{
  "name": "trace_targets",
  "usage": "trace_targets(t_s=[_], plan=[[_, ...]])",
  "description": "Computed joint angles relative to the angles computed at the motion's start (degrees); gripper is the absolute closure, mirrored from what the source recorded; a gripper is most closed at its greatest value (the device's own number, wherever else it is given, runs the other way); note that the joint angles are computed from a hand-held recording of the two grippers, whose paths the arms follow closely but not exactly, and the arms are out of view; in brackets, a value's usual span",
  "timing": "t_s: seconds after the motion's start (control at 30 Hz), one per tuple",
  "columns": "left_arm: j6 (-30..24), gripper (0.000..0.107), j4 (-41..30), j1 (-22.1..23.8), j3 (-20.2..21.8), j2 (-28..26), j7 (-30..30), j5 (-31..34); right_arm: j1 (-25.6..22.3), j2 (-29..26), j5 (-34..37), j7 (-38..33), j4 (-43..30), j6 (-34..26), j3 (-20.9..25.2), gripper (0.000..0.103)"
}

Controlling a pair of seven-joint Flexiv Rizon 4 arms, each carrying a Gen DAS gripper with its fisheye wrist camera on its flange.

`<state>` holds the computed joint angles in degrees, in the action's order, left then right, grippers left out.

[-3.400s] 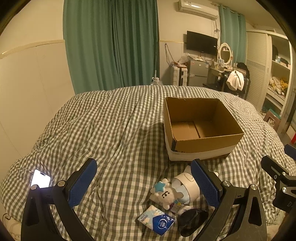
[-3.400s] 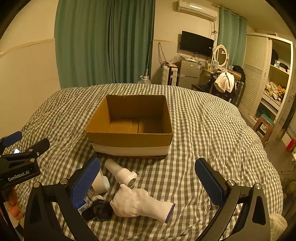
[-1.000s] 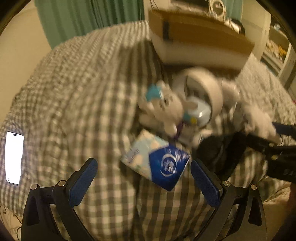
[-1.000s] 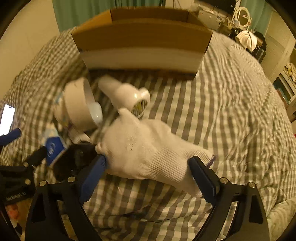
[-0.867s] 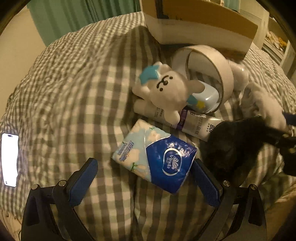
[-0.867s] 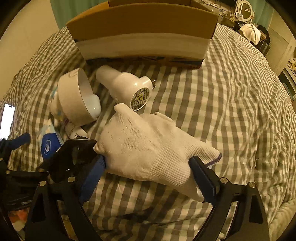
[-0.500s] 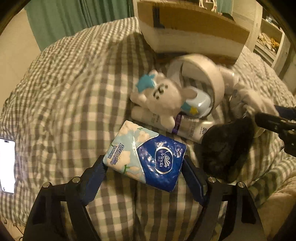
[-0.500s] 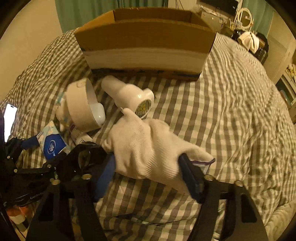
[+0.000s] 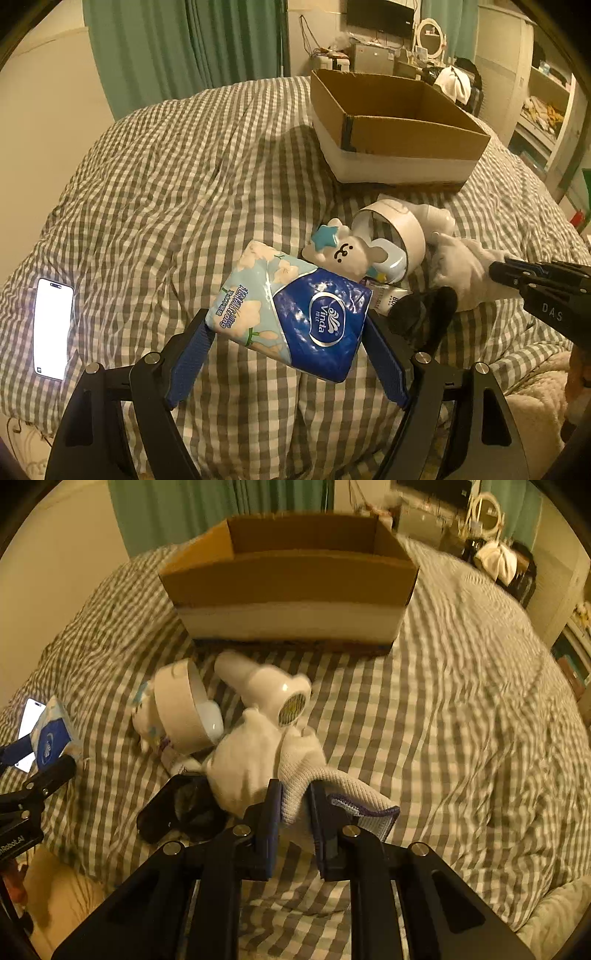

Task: Organize objects
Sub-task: 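Carry the tissue pack and glove into the box and open both grippers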

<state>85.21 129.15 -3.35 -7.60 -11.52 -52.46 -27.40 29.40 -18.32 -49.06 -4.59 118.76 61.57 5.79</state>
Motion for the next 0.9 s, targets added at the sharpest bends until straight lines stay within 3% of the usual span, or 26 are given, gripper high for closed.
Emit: trace_targets(t_s=[0.1, 0.17, 0.37, 0.5, 0.6, 0.67, 0.9], plan=[[0.14, 0.025, -0.3, -0.4, 0.27, -0.66, -0.53, 0.91, -0.5, -0.44, -0.63, 2.23, 0.39, 4.21, -0.82, 0.073], [-0.38, 0.025, -0.87, -0.74, 0.75, -1.43, -1.32, 2.19, -0.61, -1.47, -0.34, 2.0, -0.14, 5.45, -1.08, 0.043], [-1.52, 0.025, -3.15, -0.97, 1.43, -4.62, -3.96, 5.43, -0.35, -6.23, 4.66, -3.13, -3.89, 4.24, -0.94, 0.014], [-2.89, 0.025, -5.01, -1.29, 2.21, -6.01, -5.81, 7.92, 0.61, -8.27, 5.52, -4.18, -4.95, 5.54, -2.91, 0.017], [-3.07, 0.025, -5.44, -0.8, 1.55, -5.74, -6.14, 8.18, 1.29, -6.9, 3.94, -2.63, -3.42, 8.16, -4.74, 0.041], [-3.17, 0.025, -5.13, 0.1, 0.05, -4.76, -5.32, 6.77, 1.4, -5.62, 3.19, -2.59, -2.78, 8.6, -4.95, 0.064], [-1.57, 0.025, -2.44, 0.8, -2.62, 0.29, -0.29, 0.4, 1.6, -3.03, 2.11, -4.07, -2.51, 4.91, -3.29, 0.081]])
